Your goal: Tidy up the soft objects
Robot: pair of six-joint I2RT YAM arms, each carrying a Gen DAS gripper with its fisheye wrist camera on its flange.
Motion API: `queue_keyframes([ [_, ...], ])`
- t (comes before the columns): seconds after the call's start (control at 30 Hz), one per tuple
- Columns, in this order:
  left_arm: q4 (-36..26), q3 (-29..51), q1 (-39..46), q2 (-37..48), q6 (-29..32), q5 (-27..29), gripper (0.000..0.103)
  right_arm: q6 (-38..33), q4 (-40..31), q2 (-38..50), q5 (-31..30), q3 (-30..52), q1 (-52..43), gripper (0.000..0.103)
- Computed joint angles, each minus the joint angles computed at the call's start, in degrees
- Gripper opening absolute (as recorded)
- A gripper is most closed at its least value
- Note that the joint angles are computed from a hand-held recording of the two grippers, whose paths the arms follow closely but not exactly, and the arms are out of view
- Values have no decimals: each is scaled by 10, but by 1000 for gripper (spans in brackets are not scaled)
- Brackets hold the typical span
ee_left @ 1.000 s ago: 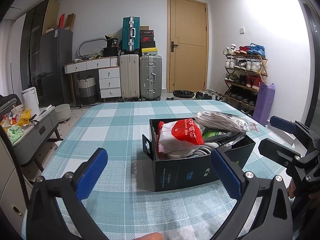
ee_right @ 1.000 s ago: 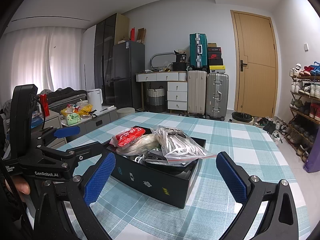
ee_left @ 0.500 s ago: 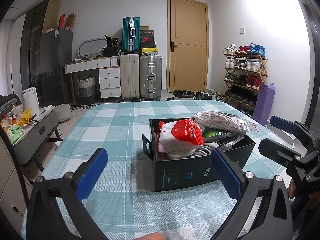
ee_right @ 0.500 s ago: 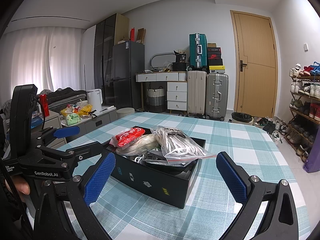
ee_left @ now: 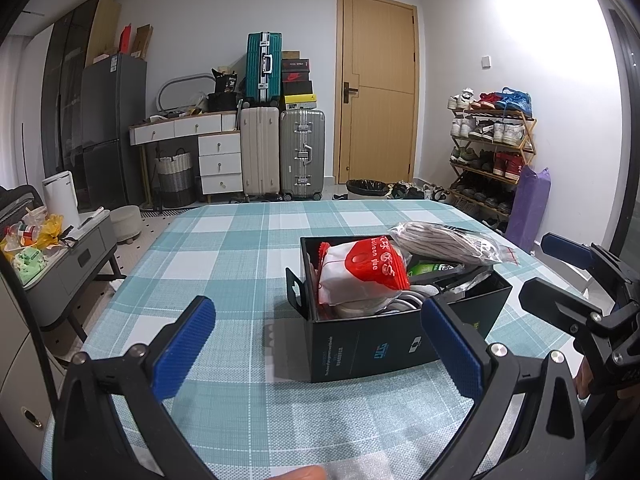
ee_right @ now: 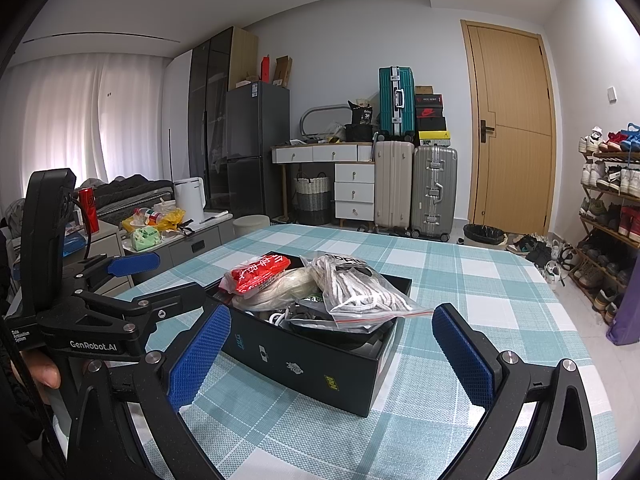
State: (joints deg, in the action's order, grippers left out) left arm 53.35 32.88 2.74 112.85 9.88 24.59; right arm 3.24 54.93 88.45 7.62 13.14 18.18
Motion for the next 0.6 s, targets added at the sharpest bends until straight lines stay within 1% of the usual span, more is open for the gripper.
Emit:
queue_keyframes([
  [0.6, -5, 6, 6, 3, -7, 2, 103, 2, -13, -8, 2, 0, 2, 103],
])
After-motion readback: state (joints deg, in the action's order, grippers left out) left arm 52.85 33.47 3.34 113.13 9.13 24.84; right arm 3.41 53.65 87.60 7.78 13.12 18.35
